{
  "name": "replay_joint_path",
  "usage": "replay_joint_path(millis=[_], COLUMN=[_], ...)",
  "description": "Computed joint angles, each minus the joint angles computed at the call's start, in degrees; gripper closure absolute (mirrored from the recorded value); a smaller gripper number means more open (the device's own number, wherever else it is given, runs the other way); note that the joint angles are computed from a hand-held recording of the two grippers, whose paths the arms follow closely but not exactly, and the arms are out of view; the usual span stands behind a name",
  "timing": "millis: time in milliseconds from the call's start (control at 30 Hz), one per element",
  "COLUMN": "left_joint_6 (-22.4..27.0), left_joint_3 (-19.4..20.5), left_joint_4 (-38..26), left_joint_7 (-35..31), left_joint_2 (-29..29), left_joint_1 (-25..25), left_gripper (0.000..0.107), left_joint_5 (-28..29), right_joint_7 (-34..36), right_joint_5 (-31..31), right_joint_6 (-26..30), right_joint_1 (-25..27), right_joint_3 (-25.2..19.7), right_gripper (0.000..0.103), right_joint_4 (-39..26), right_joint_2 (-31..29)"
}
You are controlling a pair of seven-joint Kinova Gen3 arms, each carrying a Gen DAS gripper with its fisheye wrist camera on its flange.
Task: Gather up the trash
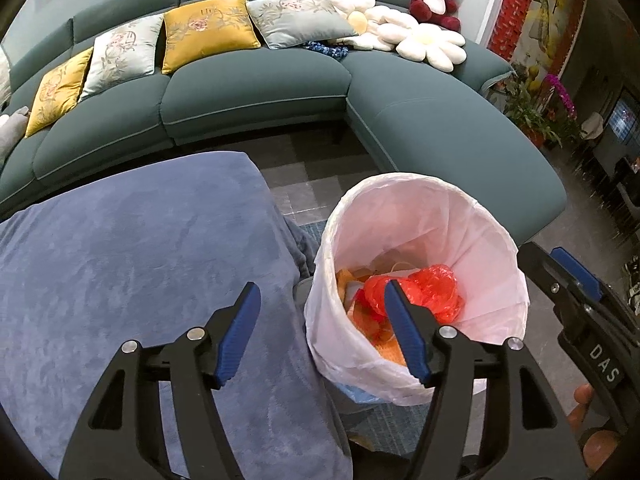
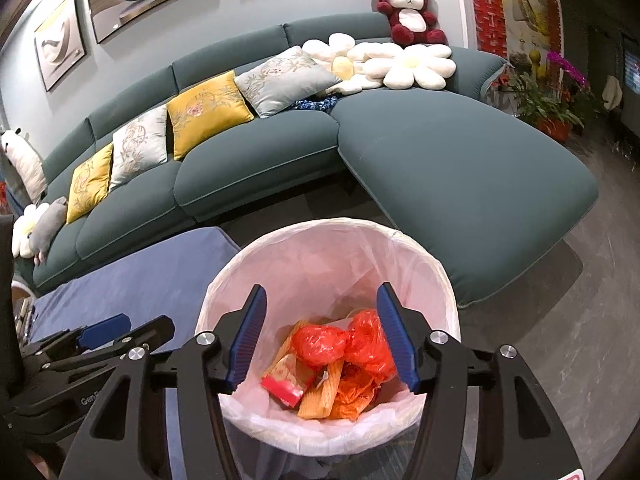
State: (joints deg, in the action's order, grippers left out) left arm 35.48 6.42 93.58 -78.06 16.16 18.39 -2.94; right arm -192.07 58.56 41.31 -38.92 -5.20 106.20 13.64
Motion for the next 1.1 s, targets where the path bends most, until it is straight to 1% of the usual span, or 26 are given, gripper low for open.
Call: replay_joint_path(millis=[133, 233, 367, 533, 600, 667, 733, 767, 867, 1100], left_joint_6=[0.13, -0.10, -0.39, -0.11, 0.36, -0.10, 0.29, 0.58, 0.93, 1.63], left_joint_3=[-0.36, -0.93, -1.52, -1.85, -1.69, -1.88, -1.67, -1.62, -1.79, -1.76], left_joint_4=[0.40, 1.38, 3.07, 4.85, 4.73, 5.45, 5.66, 5.62, 6.05, 6.89], left_joint_7=[0.74, 1.88, 3.79, 6.93, 7.85, 9.79, 10.34, 10.62, 12.46, 15.56], left_joint_2=[-0.43, -1.30, -2.64, -4.05, -4.29, -4.81, -4.94, -4.90, -5.01, -4.92], left_joint_1=[0.47, 1.07, 1.86, 2.64, 2.43, 2.56, 2.29, 2.22, 2.70, 2.85], left_gripper=[0.045, 0.040, 0.034, 0.027, 0.020, 0.019, 0.019, 0.019, 0.018, 0.018], left_joint_5=[-0.82, -2.31, -5.18, -8.92, -9.24, -10.17, -10.55, -10.85, -12.76, -14.39], right_joint_7=[2.21, 3.51, 6.15, 7.37, 8.35, 9.31, 9.81, 9.65, 9.12, 8.99], right_joint_5=[-1.92, -3.13, -5.13, -6.62, -7.22, -7.46, -7.93, -8.03, -8.07, -8.25], right_joint_6=[1.10, 2.57, 4.82, 7.26, 7.42, 8.51, 8.97, 8.83, 8.82, 8.74], right_joint_1=[-0.33, -1.03, -1.92, -3.18, -3.32, -3.82, -4.02, -4.12, -4.49, -4.99], right_joint_3=[-0.78, -1.28, -1.99, -2.53, -2.73, -2.83, -2.80, -2.76, -2.71, -2.69], right_gripper=[0.043, 0.040, 0.030, 0.019, 0.018, 0.017, 0.012, 0.006, 0.007, 0.007], right_joint_4=[-0.43, -0.94, -1.85, -2.57, -2.84, -3.32, -3.41, -3.25, -2.89, -2.52], right_joint_2=[-0.31, -0.40, -0.53, -0.53, -0.45, -0.07, 0.06, 0.03, 0.00, 0.26])
